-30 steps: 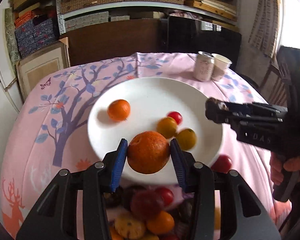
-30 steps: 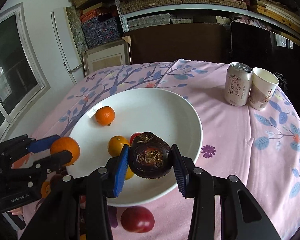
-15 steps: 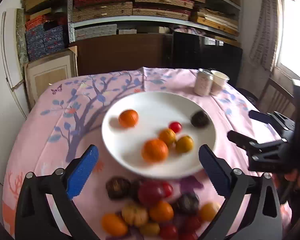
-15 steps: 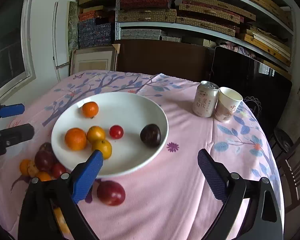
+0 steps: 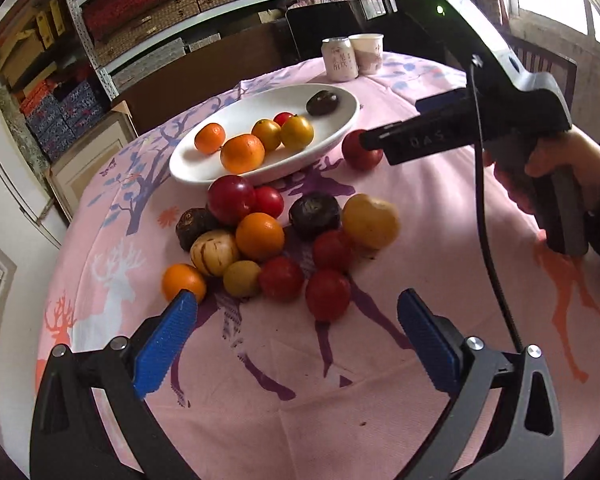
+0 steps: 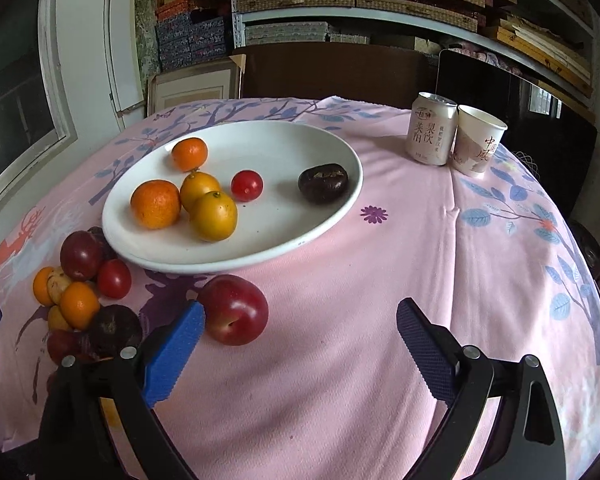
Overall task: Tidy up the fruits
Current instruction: 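Grasp a red tomato with the left tool while the right tool grasps a red apple, place both on plate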
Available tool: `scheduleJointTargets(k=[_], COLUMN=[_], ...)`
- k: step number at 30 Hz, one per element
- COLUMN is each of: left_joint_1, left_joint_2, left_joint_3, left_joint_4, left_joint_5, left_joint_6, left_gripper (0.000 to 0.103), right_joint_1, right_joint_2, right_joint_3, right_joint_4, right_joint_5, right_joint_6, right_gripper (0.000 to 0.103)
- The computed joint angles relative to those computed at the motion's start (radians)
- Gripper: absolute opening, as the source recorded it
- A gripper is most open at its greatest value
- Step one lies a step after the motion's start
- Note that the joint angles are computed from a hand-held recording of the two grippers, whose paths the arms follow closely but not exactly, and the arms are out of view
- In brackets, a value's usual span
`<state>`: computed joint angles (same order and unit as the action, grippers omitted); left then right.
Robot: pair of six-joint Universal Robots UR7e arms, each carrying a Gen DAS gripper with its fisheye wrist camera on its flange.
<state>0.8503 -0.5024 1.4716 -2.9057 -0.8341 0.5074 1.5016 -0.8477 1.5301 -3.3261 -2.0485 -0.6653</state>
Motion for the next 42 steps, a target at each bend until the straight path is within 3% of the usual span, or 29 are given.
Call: scheduleJointTargets(k=[2,4,7,8,10,11,15,20,21,22,26,28,29,30,31,35,36,37,39,42], left_joint_1=[0.003,0.017,0.04,0.045,0.051,0.051,0.061,0.058,0.059,0.058,0.053,0.05,0.048,0.046,0.045,0.039,0.036,0.035,0.033,0.029], left_joint_2=[0.016,0.016,0.012,0.011,0.007,0.006,-0.021,-0.052,-0.057,-0.064,-0.089,-0.102,-0.108,-0.114,-0.118,-0.134,-0.137,-0.141,-0.149,-0.157], left_joint_3=[-0.018,-0.045,-0.078,-0.08,-0.074,-0.072,-0.063,-0.025,-0.023,-0.018,0.003,0.015,0.023,0.031,0.034,0.05,0.053,0.059,0.069,0.077], left_joint_4=[-0.006,0.074,0.205,0.216,0.208,0.205,0.26,0.216,0.214,0.204,0.164,0.145,0.134,0.128,0.125,0.118,0.115,0.11,0.104,0.092], left_joint_5=[0.03,0.014,-0.064,-0.092,-0.138,-0.139,-0.217,-0.25,-0.258,-0.263,-0.268,-0.274,-0.278,-0.281,-0.283,-0.288,-0.285,-0.285,-0.29,-0.292], left_joint_6=[-0.003,-0.058,-0.144,-0.157,-0.149,-0.158,-0.202,-0.205,-0.206,-0.208,-0.201,-0.192,-0.186,-0.18,-0.177,-0.172,-0.17,-0.166,-0.158,-0.15], left_gripper=[0.099,0.097,0.049,0.039,0.027,0.027,0.026,0.026,0.026,0.026,0.026,0.026,0.026,0.026,0.026,0.026,0.026,0.026,0.026,0.026], right_joint_1=[0.0,-0.001,-0.004,-0.009,-0.026,-0.025,0.002,-0.005,-0.003,-0.002,0.004,0.007,0.01,0.013,0.016,0.015,0.011,0.006,0.024,0.016], right_joint_2=[0.002,0.0,-0.007,-0.018,-0.059,-0.07,-0.066,-0.1,-0.106,-0.115,-0.146,-0.149,-0.146,-0.139,-0.127,-0.082,-0.084,-0.098,-0.089,-0.093], right_joint_3=[-0.002,-0.001,-0.003,0.003,0.027,0.034,0.064,0.107,0.118,0.133,0.162,0.162,0.162,0.16,0.158,0.148,0.14,0.142,0.14,0.162], right_joint_4=[-0.002,0.009,0.052,0.08,0.179,0.211,0.167,0.154,0.132,0.105,0.069,0.101,0.11,0.121,0.123,0.1,0.131,0.174,0.16,0.121], right_joint_5=[0.004,0.014,0.035,0.062,0.164,0.183,0.11,0.147,0.149,0.154,0.169,0.154,0.136,0.118,0.101,0.114,0.127,0.159,0.102,0.118], right_joint_6=[0.005,0.004,0.035,0.054,0.102,0.116,0.089,0.156,0.151,0.143,0.129,0.115,0.11,0.107,0.101,0.06,0.095,0.134,0.149,0.167], right_gripper=[0.097,0.097,0.093,0.085,0.043,0.034,0.032,0.029,0.011,0.0,0.0,0.004,0.011,0.057,0.095,0.093,0.085,0.062,0.039,0.039])
